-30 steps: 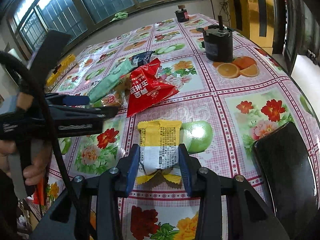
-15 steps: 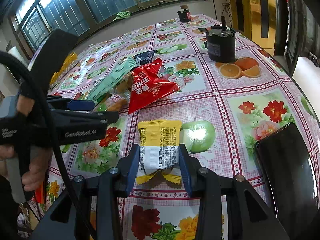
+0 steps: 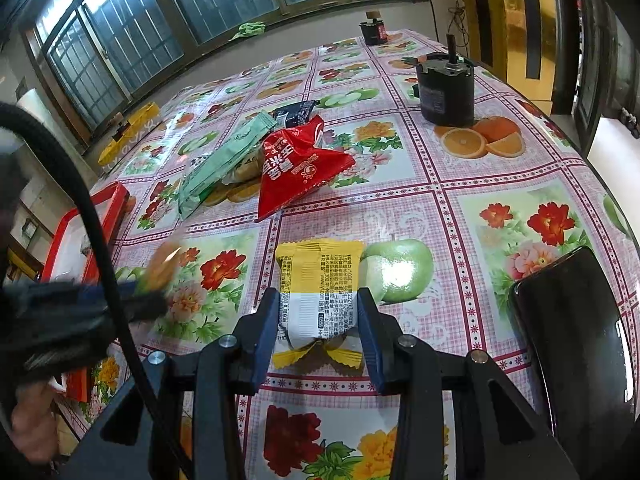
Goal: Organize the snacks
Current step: 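Carry both snacks over the tray and open both grippers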
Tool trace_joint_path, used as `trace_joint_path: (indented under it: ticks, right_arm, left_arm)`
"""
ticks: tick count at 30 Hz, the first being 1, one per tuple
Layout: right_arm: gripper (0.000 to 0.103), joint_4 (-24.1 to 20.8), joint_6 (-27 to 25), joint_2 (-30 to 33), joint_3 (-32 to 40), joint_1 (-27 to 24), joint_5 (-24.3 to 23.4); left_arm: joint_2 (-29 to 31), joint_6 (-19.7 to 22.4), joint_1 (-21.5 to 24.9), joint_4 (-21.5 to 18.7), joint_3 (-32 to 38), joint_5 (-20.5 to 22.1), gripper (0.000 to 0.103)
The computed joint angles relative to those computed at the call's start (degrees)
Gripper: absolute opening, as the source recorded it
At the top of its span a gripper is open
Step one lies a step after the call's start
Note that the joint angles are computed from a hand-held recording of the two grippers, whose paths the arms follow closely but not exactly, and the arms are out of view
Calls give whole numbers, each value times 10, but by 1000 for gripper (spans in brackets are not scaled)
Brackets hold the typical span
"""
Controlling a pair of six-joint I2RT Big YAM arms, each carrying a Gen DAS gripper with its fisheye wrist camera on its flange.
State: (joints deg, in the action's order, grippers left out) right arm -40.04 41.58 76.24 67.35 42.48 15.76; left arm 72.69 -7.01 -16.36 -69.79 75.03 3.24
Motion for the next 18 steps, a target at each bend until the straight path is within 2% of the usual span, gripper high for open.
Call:
trace_joint_path:
  ticks: [5, 7, 10, 15, 18]
  right_arm:
    - [38, 41, -42, -14, -15, 10, 4]
    - [38, 46, -58, -13, -12, 12, -30]
    - [38, 75, -58, -12, -2, 20, -100]
    - [38, 88, -90, 46, 95, 59, -164]
    - [38, 68, -99, 109, 180, 74, -205]
  left_arm:
    - [-97, -54, 56, 15, -41, 47, 34]
    - [-125, -67, 97, 9, -43, 53, 34]
    - [-143, -65, 165, -6, -32, 49, 34]
    - [-145, -41, 278, -13, -16, 83, 34]
    - [-137, -24, 322, -9, -10, 89, 34]
